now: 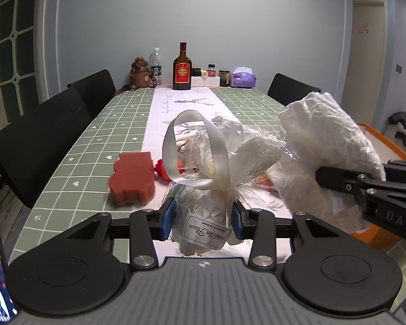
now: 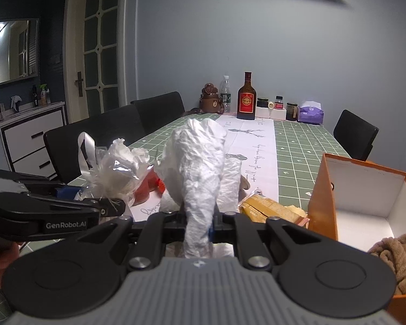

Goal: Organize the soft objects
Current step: 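Grasp the white crumpled bag with the right gripper while the left grasps the ribbon gift bag, then carry both bags over the orange box and open both grippers to drop them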

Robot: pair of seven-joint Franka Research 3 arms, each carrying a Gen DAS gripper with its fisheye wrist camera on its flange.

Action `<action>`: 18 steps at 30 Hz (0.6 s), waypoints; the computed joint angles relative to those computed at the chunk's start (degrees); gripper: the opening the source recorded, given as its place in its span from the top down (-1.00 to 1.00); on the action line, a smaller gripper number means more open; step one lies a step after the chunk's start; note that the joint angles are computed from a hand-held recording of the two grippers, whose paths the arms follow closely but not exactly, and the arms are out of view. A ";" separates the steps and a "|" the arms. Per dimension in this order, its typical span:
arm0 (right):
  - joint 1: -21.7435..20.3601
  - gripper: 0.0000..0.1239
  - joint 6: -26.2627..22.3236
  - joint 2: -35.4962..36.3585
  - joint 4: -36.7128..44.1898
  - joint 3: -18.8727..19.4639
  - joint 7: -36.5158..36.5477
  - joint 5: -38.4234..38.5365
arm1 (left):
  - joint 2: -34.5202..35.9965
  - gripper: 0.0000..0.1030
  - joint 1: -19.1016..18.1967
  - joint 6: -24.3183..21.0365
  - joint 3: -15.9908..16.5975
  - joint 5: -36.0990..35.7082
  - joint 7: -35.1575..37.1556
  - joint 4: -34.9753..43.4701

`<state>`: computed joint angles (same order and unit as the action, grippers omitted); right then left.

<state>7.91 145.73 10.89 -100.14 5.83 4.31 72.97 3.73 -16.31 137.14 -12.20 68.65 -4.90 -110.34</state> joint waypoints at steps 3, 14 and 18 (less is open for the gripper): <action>-0.77 0.84 -1.03 -1.13 -1.17 -0.45 -1.35 1.20 | 0.42 0.08 -0.59 0.12 -0.37 0.89 -0.71 0.78; -1.65 0.84 -0.52 -3.49 -1.49 -2.43 -9.07 7.01 | 5.02 0.08 -3.30 -0.91 0.29 1.13 1.00 8.24; -2.10 0.84 0.07 -2.34 1.15 -2.89 -9.18 5.63 | 7.66 0.08 -4.56 -0.69 1.10 1.83 2.97 12.71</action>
<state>5.82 145.80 8.55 -98.99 2.94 -4.87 78.60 11.39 -20.88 136.44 -11.10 70.47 -1.93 -97.63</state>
